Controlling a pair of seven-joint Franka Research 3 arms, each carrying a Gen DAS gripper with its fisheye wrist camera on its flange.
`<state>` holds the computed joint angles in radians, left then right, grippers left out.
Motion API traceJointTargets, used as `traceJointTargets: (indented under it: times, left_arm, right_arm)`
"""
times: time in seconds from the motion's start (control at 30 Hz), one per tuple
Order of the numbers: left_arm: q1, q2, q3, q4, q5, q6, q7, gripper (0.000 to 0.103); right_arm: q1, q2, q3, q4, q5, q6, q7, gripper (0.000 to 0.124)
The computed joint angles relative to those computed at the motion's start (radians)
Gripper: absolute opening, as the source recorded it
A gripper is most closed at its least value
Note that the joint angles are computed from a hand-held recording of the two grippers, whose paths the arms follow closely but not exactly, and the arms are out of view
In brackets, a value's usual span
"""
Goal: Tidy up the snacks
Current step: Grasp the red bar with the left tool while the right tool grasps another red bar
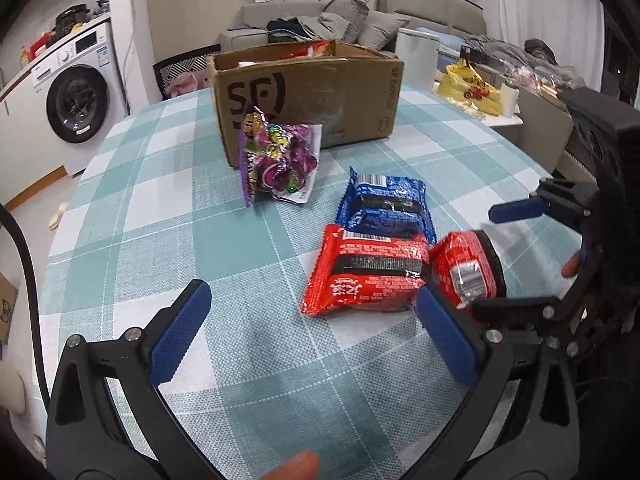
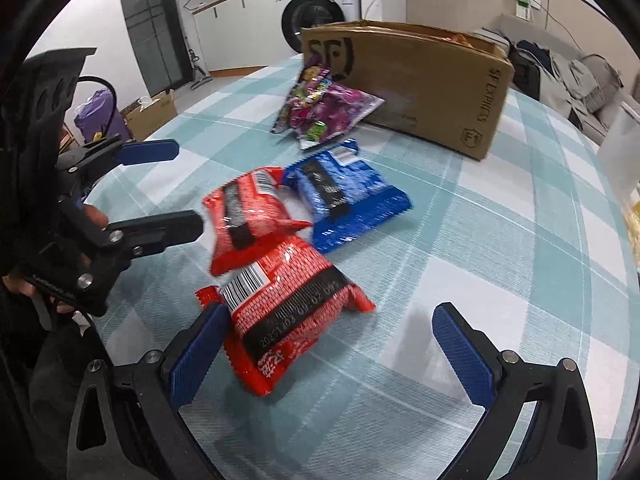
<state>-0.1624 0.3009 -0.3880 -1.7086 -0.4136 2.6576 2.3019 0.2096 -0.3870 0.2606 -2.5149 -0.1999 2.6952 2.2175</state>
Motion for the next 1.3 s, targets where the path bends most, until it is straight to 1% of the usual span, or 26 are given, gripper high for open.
traceJointTargets:
  times: [0.07,0.23,0.33,0.4,0.47,0.57,0.67,0.77,0.83,0.87,0.93,1.0,1.1,1.3]
  left_arm:
    - [-0.01,0.007,0.005,0.01,0.028,-0.011,-0.003,0.103]
    - [-0.02,0.038,0.008,0.069,0.066,-0.091,-0.013,0.103]
    - [-0.023,0.051,0.007,0.089,0.069,-0.095,-0.02,0.103]
    - [-0.028,0.064,0.008,0.107,0.078,-0.101,-0.03,0.103]
    - [-0.033,0.078,0.009,0.124,0.09,-0.112,-0.042,0.103]
    - [-0.038,0.092,0.005,0.145,0.102,-0.131,-0.048,0.103]
    - [-0.056,0.105,0.015,0.161,0.144,-0.143,-0.066,0.103]
    - [-0.071,0.115,0.024,0.166,0.19,-0.14,-0.086,0.102]
    - [-0.067,0.125,0.017,0.181,0.192,-0.166,-0.087,0.091]
    - [-0.064,0.129,0.014,0.188,0.19,-0.179,-0.085,0.087]
    - [-0.058,0.142,0.009,0.206,0.183,-0.209,-0.081,0.072]
    - [-0.048,0.149,0.001,0.215,0.163,-0.224,-0.07,0.065]
    - [-0.032,0.149,-0.01,0.214,0.128,-0.228,-0.039,0.052]
    - [-0.011,0.132,-0.023,0.19,0.06,-0.22,0.02,0.047]
  right_arm:
    - [-0.003,-0.01,-0.006,-0.008,0.002,-0.009,-0.002,0.103]
    - [-0.025,-0.039,-0.003,-0.026,-0.007,-0.031,0.015,0.103]
    - [-0.038,-0.058,-0.003,-0.036,-0.006,-0.045,0.04,0.103]
    - [-0.027,-0.071,-0.015,-0.05,0.017,-0.025,0.037,0.103]
    - [-0.014,-0.076,-0.024,-0.06,0.045,0.016,0.022,0.103]
    - [-0.043,-0.062,0.011,-0.043,0.032,0.026,0.047,0.102]
    - [-0.075,-0.029,0.043,-0.016,-0.01,0.023,0.095,0.1]
    - [-0.077,-0.013,0.039,-0.004,-0.031,0.032,0.121,0.095]
    - [-0.07,-0.009,0.033,0.002,-0.04,0.017,0.124,0.093]
    - [-0.068,-0.01,0.03,0.003,-0.044,0.011,0.127,0.089]
    - [-0.063,-0.015,0.022,0.0,-0.05,-0.002,0.128,0.085]
    - [-0.062,-0.023,0.015,-0.008,-0.051,-0.007,0.134,0.083]
    - [-0.054,-0.029,0.003,-0.02,-0.042,0.007,0.129,0.08]
    - [-0.051,-0.016,0.007,-0.02,-0.04,0.044,0.105,0.071]
